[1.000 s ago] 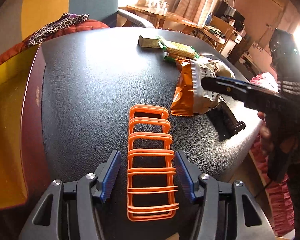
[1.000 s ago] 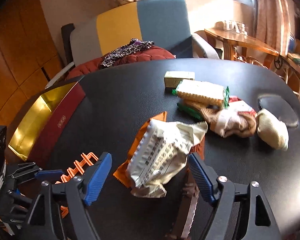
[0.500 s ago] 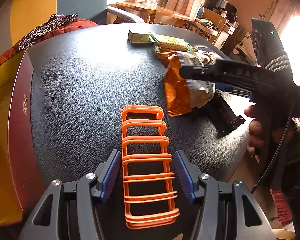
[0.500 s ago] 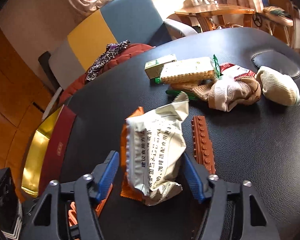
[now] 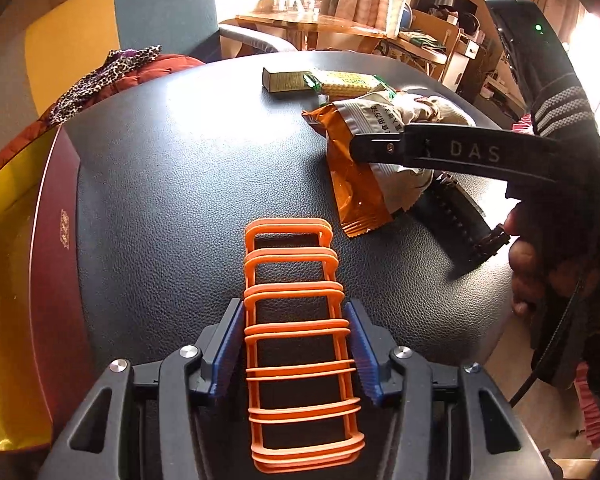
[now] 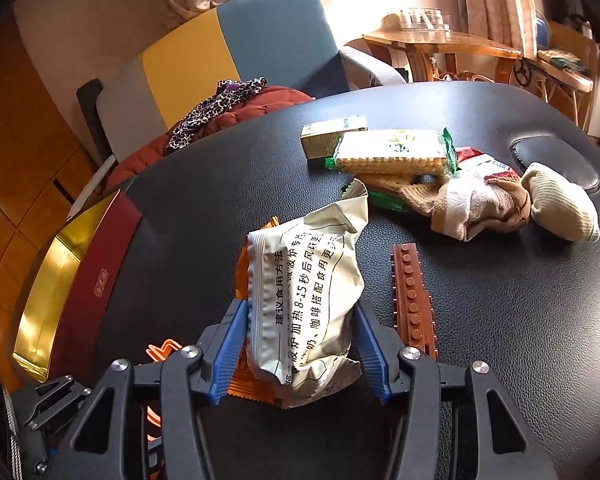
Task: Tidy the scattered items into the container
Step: 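Carry the orange rack into the gold tray and open the left tool while the right tool holds the bag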
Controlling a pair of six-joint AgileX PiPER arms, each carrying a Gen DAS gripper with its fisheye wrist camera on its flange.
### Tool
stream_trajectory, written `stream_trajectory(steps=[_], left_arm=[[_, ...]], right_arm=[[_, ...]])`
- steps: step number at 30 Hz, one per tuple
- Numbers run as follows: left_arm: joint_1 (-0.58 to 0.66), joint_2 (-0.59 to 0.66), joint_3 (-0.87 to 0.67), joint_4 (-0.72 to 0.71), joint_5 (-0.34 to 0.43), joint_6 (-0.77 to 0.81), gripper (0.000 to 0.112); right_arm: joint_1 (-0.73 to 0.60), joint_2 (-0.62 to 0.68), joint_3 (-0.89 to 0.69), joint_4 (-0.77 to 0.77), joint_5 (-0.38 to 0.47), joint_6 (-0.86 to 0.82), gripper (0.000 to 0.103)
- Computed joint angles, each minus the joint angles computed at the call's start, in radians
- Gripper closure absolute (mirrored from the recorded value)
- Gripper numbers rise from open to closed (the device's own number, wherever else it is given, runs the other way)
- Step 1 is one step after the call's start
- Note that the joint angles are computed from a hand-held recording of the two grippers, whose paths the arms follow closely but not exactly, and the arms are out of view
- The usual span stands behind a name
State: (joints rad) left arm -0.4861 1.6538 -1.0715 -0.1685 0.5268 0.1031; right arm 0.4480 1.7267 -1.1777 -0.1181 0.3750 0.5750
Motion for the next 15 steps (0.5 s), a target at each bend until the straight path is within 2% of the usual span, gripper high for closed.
stream_trajectory(steps=[7, 10, 15], left_arm=[[0.051, -0.140, 0.056, -0.056, 0.001, 0.029, 0.061], [0.119, -0.199, 0.048, -0.087, 0.024, 0.050, 0.061], [0.304, -0.245, 0.005, -0.122, 0.075, 0.071, 0.061]], right_arm=[[0.059, 0.019, -0.039, -0.212, 0.058, 0.168, 0.049], [0.076, 0.033, -0.068, -0.253, 0.094, 0.193, 0.049], [0.084, 0.047, -0.098, -0.265, 0.130, 0.194, 0.049]])
